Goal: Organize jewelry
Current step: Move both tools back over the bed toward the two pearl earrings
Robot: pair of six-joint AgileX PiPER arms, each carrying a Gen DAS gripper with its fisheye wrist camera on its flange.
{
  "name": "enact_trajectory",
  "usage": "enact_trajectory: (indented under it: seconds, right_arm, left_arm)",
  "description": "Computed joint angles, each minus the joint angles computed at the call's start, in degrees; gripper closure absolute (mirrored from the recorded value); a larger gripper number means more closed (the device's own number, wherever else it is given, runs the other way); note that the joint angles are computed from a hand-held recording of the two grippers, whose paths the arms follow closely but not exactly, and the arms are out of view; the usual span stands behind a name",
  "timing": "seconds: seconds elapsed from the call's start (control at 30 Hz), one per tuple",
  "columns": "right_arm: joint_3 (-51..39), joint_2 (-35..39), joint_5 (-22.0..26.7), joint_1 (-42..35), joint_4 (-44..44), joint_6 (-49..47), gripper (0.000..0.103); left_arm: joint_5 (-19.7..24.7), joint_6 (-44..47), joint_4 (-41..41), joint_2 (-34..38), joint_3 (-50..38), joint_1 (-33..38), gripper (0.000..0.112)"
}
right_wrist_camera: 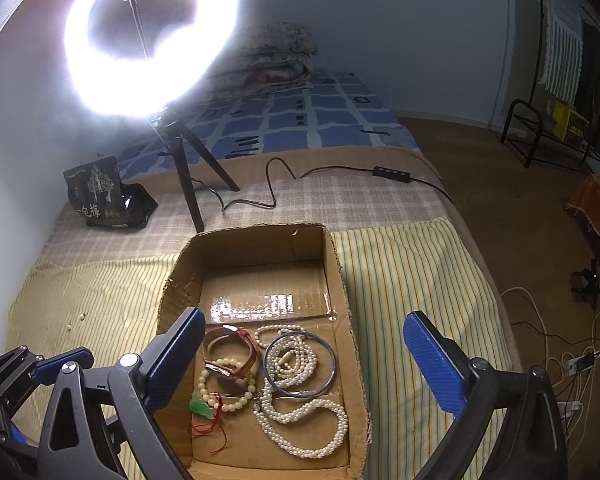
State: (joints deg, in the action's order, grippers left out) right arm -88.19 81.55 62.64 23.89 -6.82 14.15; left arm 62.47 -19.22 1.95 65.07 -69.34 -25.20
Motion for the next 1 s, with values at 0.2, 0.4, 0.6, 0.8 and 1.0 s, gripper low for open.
enact_trajectory:
  seconds: [0.2, 0.4, 0.6, 0.8, 1.0]
  right_arm:
    - [-1.34, 0.56, 0.56, 2.80, -2.07, 1.77, 0.000]
    - [-2.75, 1.49, 1.09, 6.27, -3.97, 3.51, 0.000]
    - [-4.30, 2.77, 1.03, 9.33, -5.14, 4.67, 0.000]
    - [-6.19, 4.58, 0.76, 12.40, -6.10, 6.12, 0.000]
    - [-8.57, 6.98, 0.69, 16.54, -8.55, 8.54, 0.000]
  left_arm:
    - [0.97, 2.15, -1.18, -1.85, 0.28, 2.66, 0.040]
    - [1.71, 5.20, -3.00, -3.77, 0.55, 6.26, 0.040]
    - [2.93, 9.80, -5.82, -5.55, 1.13, 11.35, 0.040]
    - [4.40, 16.24, -9.99, -7.34, 2.15, 19.20, 0.040]
    - [6.89, 24.91, -16.22, -8.72, 2.44, 30.22, 0.040]
